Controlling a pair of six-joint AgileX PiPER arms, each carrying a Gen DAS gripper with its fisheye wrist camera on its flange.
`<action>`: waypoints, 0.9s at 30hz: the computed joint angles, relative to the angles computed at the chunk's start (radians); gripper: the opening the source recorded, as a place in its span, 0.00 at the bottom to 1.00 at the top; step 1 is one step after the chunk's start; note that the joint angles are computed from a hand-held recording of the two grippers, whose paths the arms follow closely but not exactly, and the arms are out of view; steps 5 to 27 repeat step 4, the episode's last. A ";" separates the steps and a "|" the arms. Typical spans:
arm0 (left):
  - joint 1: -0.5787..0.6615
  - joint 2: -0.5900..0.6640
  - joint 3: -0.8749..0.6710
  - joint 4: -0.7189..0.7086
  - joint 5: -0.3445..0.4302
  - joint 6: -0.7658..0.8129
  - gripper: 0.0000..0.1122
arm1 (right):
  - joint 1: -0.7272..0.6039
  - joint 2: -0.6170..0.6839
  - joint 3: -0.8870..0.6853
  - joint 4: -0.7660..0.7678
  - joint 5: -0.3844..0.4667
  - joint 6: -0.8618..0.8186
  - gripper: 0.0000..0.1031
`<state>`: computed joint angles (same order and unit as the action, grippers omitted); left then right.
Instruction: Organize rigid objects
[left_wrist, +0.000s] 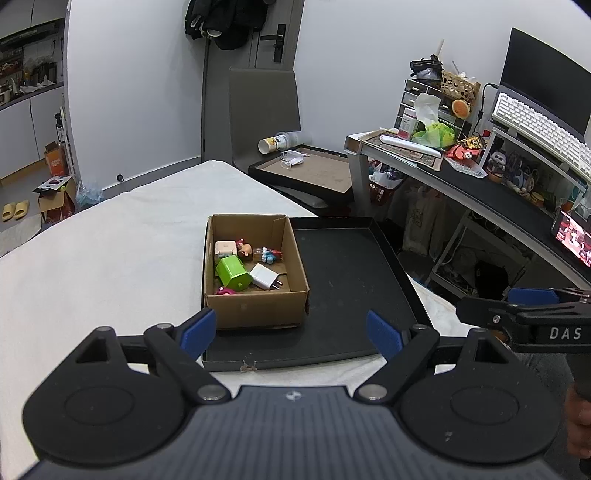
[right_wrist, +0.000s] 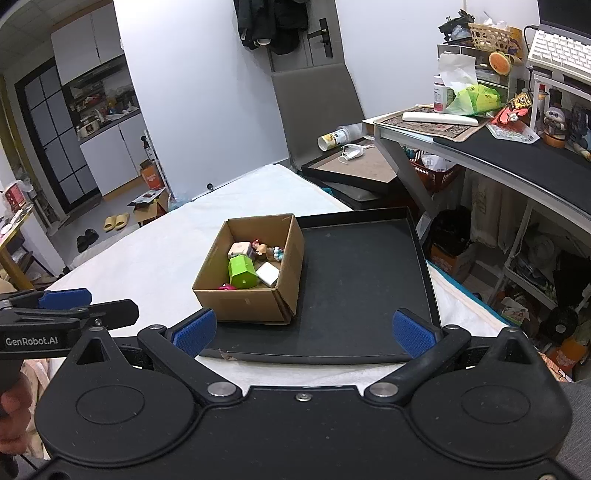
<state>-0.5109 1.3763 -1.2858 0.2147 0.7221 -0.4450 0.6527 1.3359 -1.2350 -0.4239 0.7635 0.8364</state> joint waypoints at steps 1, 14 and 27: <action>-0.002 0.001 0.001 0.000 0.000 0.000 0.78 | -0.002 0.002 0.001 0.003 -0.001 -0.001 1.00; -0.005 0.003 0.007 0.000 -0.004 -0.004 0.78 | -0.005 0.002 0.005 0.005 -0.003 -0.001 1.00; -0.005 0.003 0.007 0.000 -0.004 -0.004 0.78 | -0.005 0.002 0.005 0.005 -0.003 -0.001 1.00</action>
